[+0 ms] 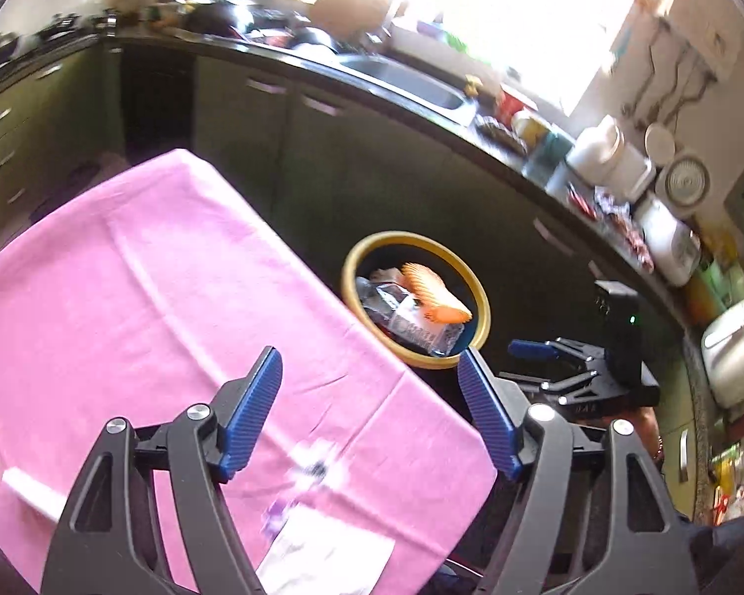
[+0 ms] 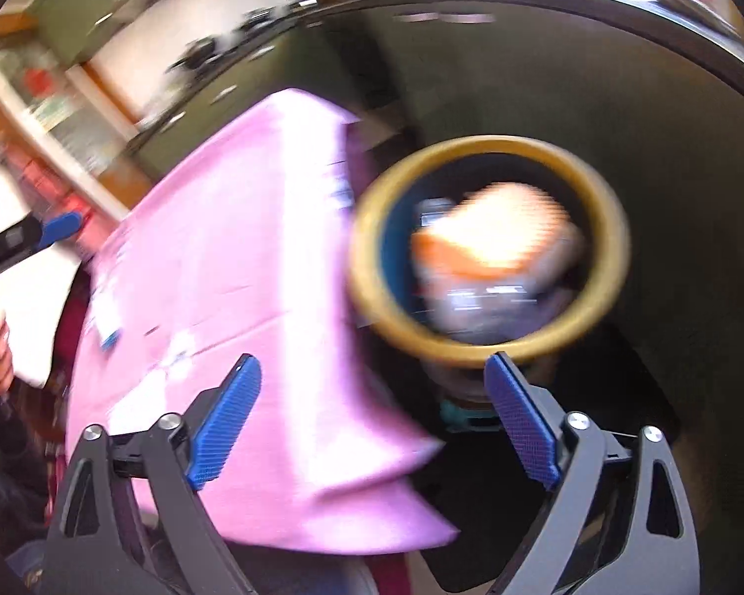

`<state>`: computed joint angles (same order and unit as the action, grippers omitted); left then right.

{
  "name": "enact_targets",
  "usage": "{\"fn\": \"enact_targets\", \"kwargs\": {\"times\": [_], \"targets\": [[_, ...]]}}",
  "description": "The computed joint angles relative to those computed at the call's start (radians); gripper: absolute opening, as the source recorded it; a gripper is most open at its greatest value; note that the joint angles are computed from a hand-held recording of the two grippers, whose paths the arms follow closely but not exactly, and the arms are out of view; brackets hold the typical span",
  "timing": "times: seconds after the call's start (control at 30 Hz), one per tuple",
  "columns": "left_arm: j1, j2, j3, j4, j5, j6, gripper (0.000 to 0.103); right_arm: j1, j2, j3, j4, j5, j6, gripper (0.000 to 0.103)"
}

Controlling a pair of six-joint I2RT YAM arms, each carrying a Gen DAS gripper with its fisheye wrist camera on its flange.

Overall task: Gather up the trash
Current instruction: 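Lower the right tool onto the white tissue and pinch it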

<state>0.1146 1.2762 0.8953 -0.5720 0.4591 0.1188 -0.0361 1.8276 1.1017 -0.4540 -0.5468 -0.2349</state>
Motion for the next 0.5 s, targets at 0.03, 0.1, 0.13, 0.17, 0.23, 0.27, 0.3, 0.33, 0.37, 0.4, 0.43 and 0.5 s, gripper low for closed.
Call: {"fn": "enact_targets", "kwargs": {"times": [0.03,0.1,0.13,0.17,0.23,0.27,0.3,0.33,0.37,0.4,0.43,0.5], "targets": [[0.056,-0.066,-0.041,-0.014,0.016,0.018,0.072,0.043,-0.025,-0.025,0.004,-0.013,-0.006,0.093],[0.202,-0.181,-0.103,-0.059,0.052,0.082,0.074,0.142,-0.07,-0.072,0.009,-0.036,-0.023,0.094],[0.267,-0.228,-0.129,-0.073,0.063,0.111,0.074,0.192,-0.092,-0.099,0.026,-0.038,-0.023,0.096],[0.339,-0.267,-0.151,-0.092,0.083,0.146,0.075,0.239,-0.111,-0.125,0.047,-0.033,-0.02,0.096],[0.493,-0.325,-0.185,-0.143,0.146,0.219,0.077,0.356,-0.145,-0.179,0.109,0.01,0.009,0.096],[0.577,-0.335,-0.195,-0.176,0.189,0.268,0.077,0.405,-0.157,-0.202,0.138,0.032,0.028,0.096],[0.649,-0.339,-0.2,-0.209,0.224,0.316,0.077,0.456,-0.163,-0.223,0.169,0.052,0.048,0.096],[0.728,-0.334,-0.202,-0.246,0.258,0.377,0.077,0.504,-0.166,-0.239,0.195,0.074,0.065,0.096],[0.793,-0.32,-0.203,-0.263,0.28,0.428,0.077,0.543,-0.173,-0.255,0.221,0.099,0.08,0.096],[0.853,-0.316,-0.213,-0.274,0.296,0.475,0.077,0.59,-0.179,-0.275,0.259,0.133,0.1,0.096],[0.914,-0.304,-0.214,-0.293,0.311,0.53,0.078,0.627,-0.179,-0.289,0.29,0.166,0.115,0.096],[1.001,-0.279,-0.222,-0.312,0.33,0.602,0.078,0.703,-0.174,-0.304,0.327,0.246,0.14,0.096]]}}
